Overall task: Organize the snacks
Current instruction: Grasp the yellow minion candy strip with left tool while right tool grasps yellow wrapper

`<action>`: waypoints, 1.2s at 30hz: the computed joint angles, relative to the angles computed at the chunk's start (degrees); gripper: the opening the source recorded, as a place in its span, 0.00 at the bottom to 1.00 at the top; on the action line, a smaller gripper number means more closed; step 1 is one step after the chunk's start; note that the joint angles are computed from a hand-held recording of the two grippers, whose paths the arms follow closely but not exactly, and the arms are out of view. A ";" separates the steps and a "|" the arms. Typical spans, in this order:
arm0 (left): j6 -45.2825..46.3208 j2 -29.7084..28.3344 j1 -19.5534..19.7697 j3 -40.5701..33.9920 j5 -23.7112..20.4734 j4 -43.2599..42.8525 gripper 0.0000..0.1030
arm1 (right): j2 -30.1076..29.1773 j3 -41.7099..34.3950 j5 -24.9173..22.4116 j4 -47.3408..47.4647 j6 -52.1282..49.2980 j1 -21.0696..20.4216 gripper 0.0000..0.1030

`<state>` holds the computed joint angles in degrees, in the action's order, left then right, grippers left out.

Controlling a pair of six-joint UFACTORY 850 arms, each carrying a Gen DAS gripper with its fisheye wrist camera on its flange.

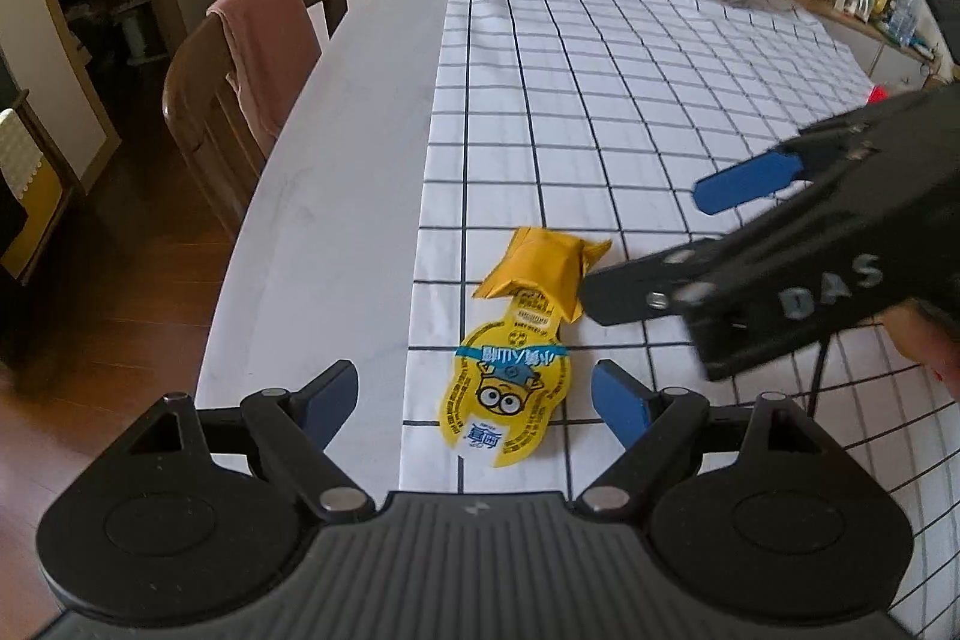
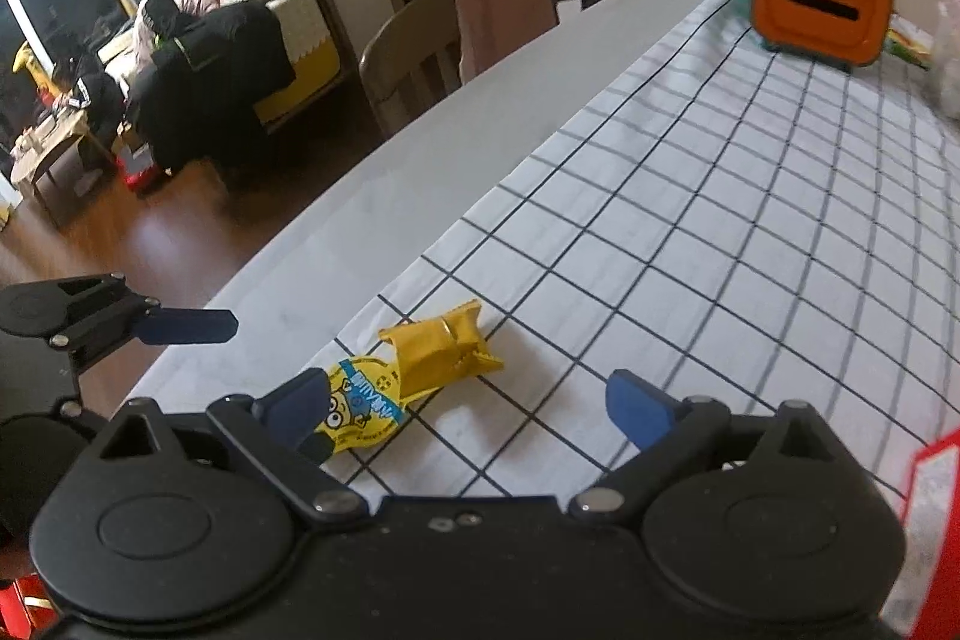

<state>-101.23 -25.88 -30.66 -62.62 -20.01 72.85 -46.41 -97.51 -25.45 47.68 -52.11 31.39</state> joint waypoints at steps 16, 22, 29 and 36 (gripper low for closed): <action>0.60 -3.89 0.56 -1.79 0.28 2.11 0.83 | -8.11 -10.35 -4.59 -9.17 8.13 1.66 0.69; 0.18 -4.40 0.39 -2.23 0.43 3.70 0.76 | -8.45 -10.80 -4.32 -9.33 7.74 1.87 0.55; 1.73 -4.71 -0.09 -2.54 0.08 2.65 0.55 | -7.55 -9.18 -2.88 -6.79 4.97 1.72 0.47; 1.65 -4.80 0.00 -2.75 0.48 1.92 0.50 | -6.52 -7.41 -0.14 -5.24 4.95 1.59 0.46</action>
<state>-99.58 -30.68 -30.66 -65.37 -19.53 74.77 -52.93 -104.93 -25.60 42.44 -47.17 32.98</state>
